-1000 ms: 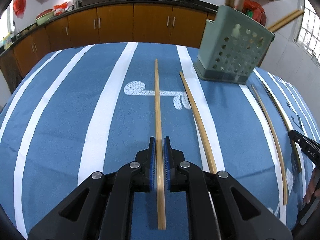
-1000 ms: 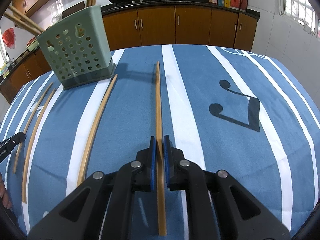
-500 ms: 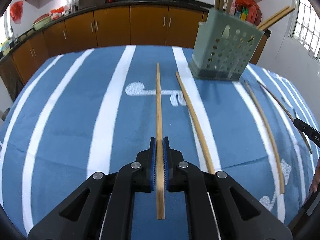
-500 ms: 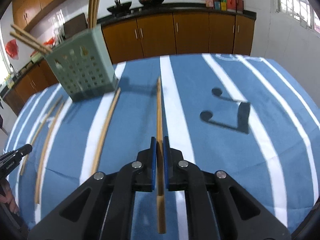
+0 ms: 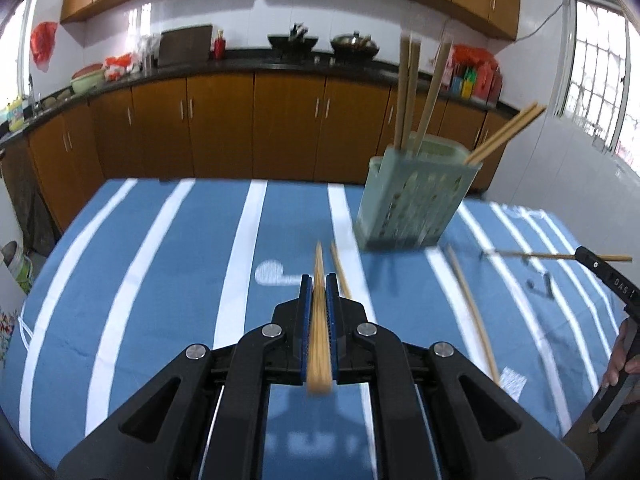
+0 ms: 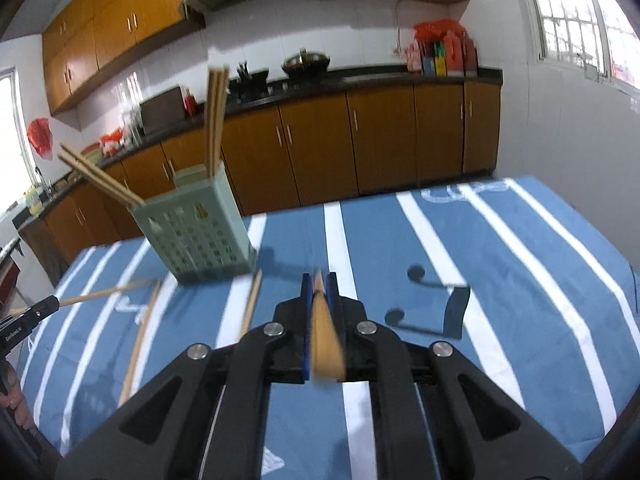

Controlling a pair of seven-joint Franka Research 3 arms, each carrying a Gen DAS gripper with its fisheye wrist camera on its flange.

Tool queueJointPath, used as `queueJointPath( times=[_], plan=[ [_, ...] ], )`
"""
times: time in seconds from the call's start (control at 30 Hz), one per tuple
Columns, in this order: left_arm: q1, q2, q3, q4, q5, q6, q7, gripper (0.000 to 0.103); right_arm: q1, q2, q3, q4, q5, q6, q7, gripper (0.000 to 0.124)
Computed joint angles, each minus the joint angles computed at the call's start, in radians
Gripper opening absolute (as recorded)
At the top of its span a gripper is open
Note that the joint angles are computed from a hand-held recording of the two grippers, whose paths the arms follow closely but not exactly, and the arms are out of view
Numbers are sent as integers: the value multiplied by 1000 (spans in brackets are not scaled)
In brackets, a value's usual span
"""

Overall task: Organize utensils
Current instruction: 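Lift the held chopsticks with both tools and raise them upright, then insert both chopsticks into the green holder and open both tools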

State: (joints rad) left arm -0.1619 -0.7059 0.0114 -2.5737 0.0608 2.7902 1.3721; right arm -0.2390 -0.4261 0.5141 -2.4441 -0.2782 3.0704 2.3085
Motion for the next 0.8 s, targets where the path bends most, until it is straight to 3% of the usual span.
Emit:
queueJointPath(
  times=[0.13, 0.53, 0.63, 0.8],
  plan=[
    [2, 0, -4, 18, 4, 30, -5, 7, -54, -26, 39, 3, -2, 42, 16, 8],
    [-15, 8, 7, 45, 10, 48, 5, 7, -107, -47, 87, 9, 62, 69, -37, 8],
    [-32, 2, 13, 61, 7, 45, 26, 7, -85, -50, 65, 21, 81, 77, -75, 8],
    [-105, -2, 44, 107, -37, 60, 81, 7, 54, -28, -58, 59, 155, 101, -177, 8]
  ],
)
